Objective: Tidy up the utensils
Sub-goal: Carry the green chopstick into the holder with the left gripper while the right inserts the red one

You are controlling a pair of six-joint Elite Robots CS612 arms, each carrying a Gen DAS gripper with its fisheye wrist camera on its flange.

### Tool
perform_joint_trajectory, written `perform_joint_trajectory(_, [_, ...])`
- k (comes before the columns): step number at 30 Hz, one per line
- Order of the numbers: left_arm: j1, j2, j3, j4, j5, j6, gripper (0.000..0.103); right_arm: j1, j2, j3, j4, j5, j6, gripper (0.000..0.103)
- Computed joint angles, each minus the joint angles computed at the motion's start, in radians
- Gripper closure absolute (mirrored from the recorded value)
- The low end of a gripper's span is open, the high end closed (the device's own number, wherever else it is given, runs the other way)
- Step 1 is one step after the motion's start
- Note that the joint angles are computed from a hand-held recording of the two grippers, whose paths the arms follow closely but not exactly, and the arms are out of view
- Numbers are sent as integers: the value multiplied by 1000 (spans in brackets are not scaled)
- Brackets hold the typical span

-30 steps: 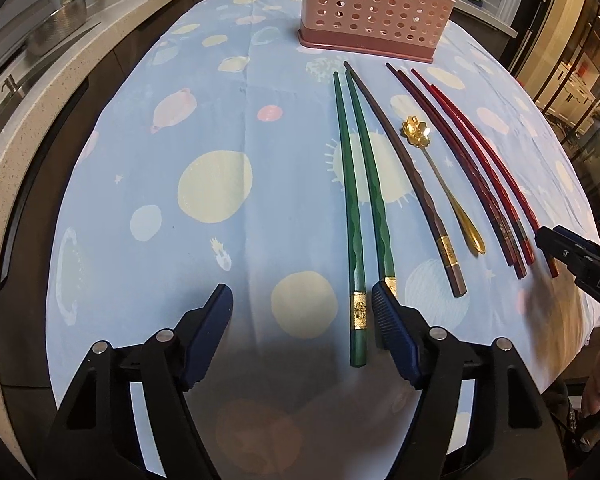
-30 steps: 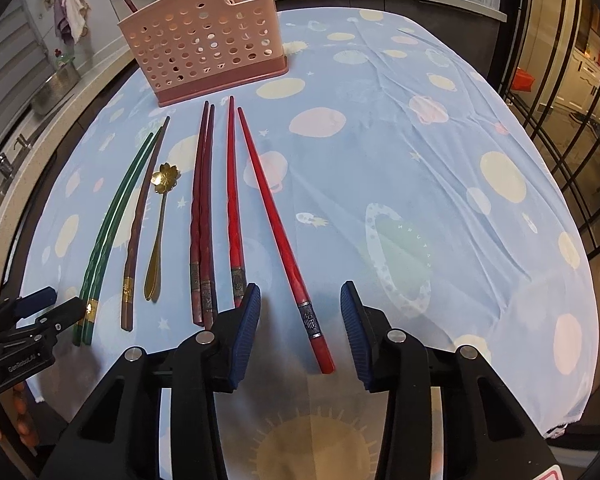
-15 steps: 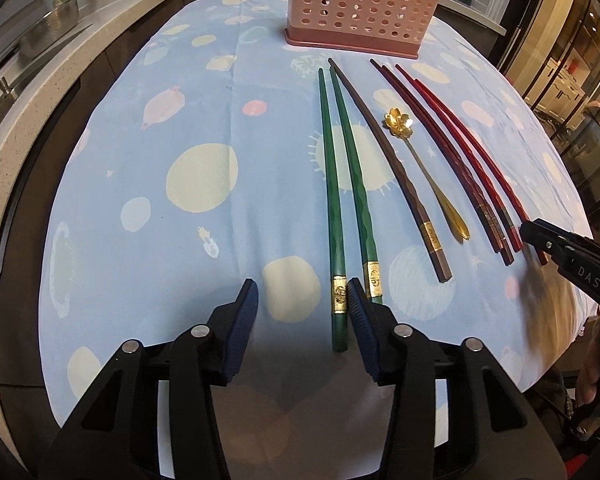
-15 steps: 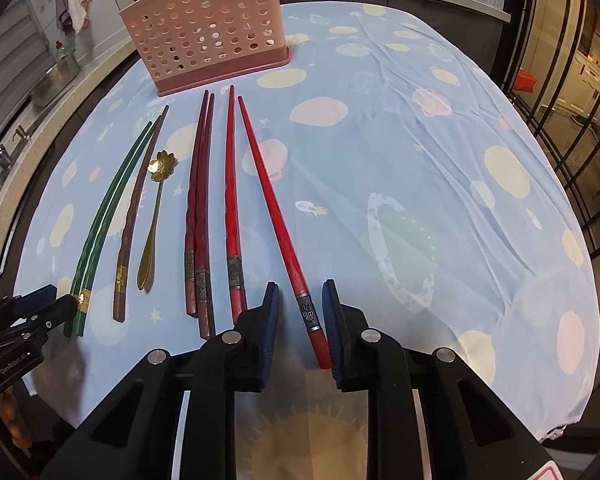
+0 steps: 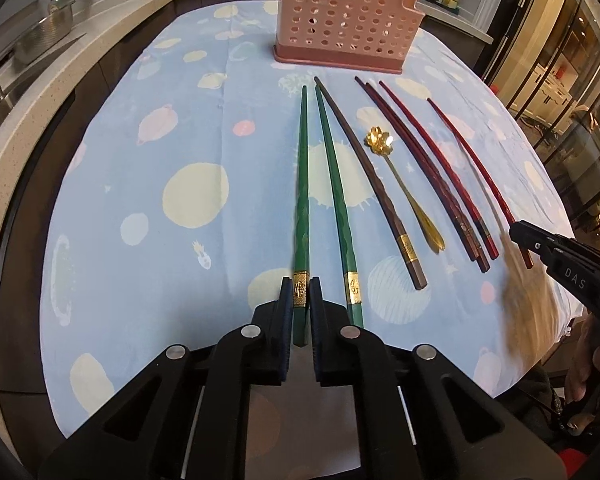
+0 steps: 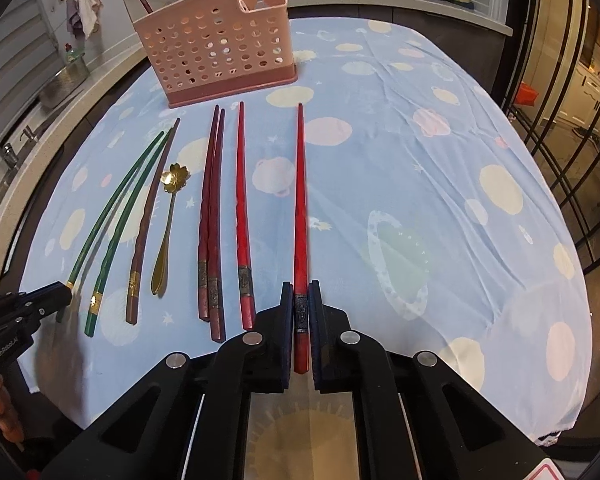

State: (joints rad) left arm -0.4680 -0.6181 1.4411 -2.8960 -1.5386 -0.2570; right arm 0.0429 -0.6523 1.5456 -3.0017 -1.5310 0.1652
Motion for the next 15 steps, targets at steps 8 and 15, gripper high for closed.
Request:
perform_joint_trajectory(8, [6,-25,-2,-74,35,2,96,-8,-21,-4,-89,31,8,96])
perform_joint_trajectory(15, [9,-32,-41,-132,55,10,96,-14,-34,-24,-164,35,16,96])
